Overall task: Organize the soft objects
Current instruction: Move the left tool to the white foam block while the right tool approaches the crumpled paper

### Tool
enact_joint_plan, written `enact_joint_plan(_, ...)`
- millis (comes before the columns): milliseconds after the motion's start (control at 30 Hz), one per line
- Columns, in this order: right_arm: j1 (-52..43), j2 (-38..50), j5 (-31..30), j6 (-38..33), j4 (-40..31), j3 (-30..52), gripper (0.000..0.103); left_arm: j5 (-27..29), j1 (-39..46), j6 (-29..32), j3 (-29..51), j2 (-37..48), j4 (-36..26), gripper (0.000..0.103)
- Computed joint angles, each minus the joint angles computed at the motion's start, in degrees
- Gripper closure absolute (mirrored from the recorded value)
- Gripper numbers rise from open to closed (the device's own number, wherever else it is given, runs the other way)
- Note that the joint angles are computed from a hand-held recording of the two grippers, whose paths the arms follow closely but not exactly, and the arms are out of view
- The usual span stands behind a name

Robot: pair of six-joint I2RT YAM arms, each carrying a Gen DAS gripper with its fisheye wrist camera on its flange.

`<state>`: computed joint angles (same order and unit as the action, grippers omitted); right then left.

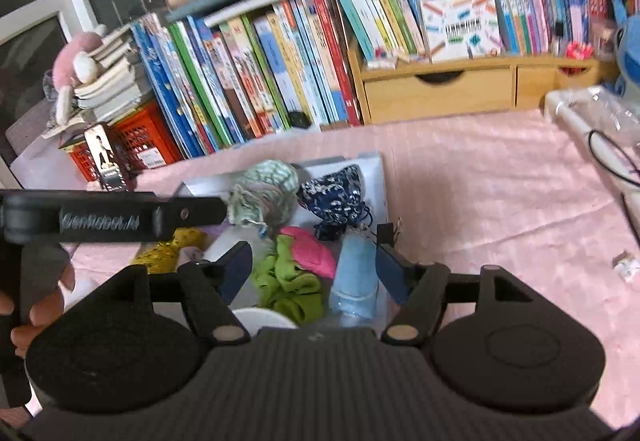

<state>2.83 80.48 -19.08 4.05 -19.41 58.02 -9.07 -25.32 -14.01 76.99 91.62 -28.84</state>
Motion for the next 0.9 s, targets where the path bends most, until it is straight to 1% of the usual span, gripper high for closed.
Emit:
enact_joint_plan(133,0.4,-7.6,0.3,-1.2,1.1,-5.2,0.018,0.1,-1.4,-0.4,-6.7,-7.9,1.4,0.015)
enact_joint_plan(300,1.1,-15.9,2.1,-2.0,1.5,-10.1,0.017,-0.4,-2.6,-1.1,-12.7,-15.7,2.0,0.015)
enact_joint_plan(467,1.8,-23.3,3.0,-2.6,1.8,-15.1,0.016,-3.6,-5.5,-1.5,-20.8,-24.7,4.8,0.014)
enact_joint_plan(633,4.3,-29.9,5.5,-2.5,2.2,-20.2,0.015,-5.0,-7.8,-3.3,-28.3,-32.6,6.2,0.012)
enact_joint_plan(800,7.0,-34.8,8.2,-2.0,2.6,-24.3,0.015,-9.1,-11.3,-5.4,-35.0,-39.6,7.0,0.012)
enact_joint_plan(900,8.4,-37.5,9.7,-1.6,2.4,-26.5,0.015,-12.6,-14.1,-7.3,-38.7,-43.8,6.9,0.012)
